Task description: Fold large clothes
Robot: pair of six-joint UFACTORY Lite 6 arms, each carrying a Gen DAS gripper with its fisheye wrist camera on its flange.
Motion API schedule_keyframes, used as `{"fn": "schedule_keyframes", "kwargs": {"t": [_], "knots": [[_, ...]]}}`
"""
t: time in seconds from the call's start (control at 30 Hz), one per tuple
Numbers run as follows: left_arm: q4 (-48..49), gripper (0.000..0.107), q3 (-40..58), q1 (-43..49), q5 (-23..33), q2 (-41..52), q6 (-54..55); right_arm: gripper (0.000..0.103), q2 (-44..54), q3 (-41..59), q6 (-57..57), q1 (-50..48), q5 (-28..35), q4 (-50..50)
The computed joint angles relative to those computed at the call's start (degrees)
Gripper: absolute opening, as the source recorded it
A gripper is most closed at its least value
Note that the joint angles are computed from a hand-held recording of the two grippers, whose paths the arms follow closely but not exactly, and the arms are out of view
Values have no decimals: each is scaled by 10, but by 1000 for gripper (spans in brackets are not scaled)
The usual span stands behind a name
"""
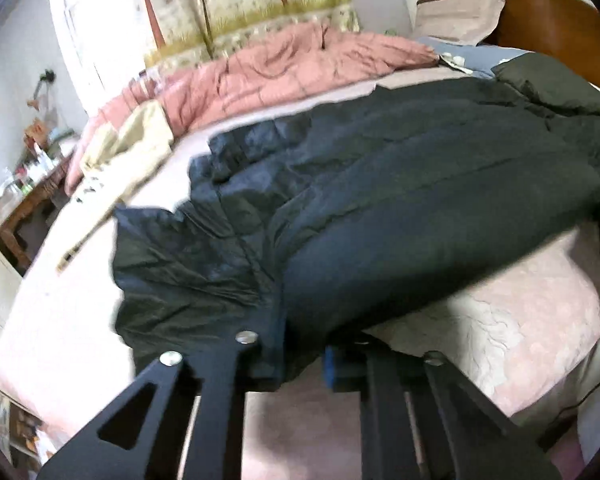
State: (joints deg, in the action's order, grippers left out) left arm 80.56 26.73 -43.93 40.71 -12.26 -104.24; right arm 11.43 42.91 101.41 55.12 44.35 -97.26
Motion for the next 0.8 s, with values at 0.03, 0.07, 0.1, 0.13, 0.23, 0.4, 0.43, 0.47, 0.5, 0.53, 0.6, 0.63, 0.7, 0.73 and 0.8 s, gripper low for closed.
{"fn": "schedule_keyframes", "kwargs": {"t": [0.03, 0.07, 0.1, 0.13, 0.23, 0.4, 0.43, 0.47, 0.5, 0.53, 0.6, 0.63, 0.7, 0.73, 0.8], "knots": [[-21, 9, -4, -16, 16, -17, 15, 14, -35, -25, 24, 3, -5, -21], [-44, 9, -10, -28, 25, -43, 34, 12, -67, -44, 27, 6, -10, -23], [-74, 9, -20, -42, 32, -79, 57, 12, -99, -57, 8, 14, -18, 0], [-104, 9, -26, -50, 38, -108, 87, 12, -130, -66, -27, 24, -27, 39], [-226, 11, -22, -89, 77, -164, 193, 12, -213, -94, -143, 58, -43, 162], [-260, 22, -23, -119, 109, -192, 195, 30, -269, -119, -229, 56, -62, 261], [-261, 24, -24, -106, 102, -199, 195, 38, -272, -118, -232, 48, -63, 269], [-263, 28, -23, -91, 94, -205, 199, 56, -269, -110, -242, 35, -55, 279], [-265, 30, -19, -72, 85, -210, 208, 67, -269, -104, -254, 24, -48, 280], [-264, 31, -14, -57, 76, -211, 218, 68, -277, -103, -264, 18, -47, 278], [-255, 33, 11, -36, 73, -201, 235, 68, -303, -96, -299, -5, -54, 279], [-246, 34, 22, -30, 77, -194, 240, 68, -311, -90, -314, -17, -57, 279], [-227, 39, 53, -10, 74, -174, 252, 68, -316, -79, -322, -35, -56, 265], [-222, 39, 71, 11, 59, -162, 266, 68, -313, -70, -321, -46, -56, 256], [-222, 39, 109, 62, 17, -129, 298, 69, -292, -41, -321, -76, -73, 238]]}}
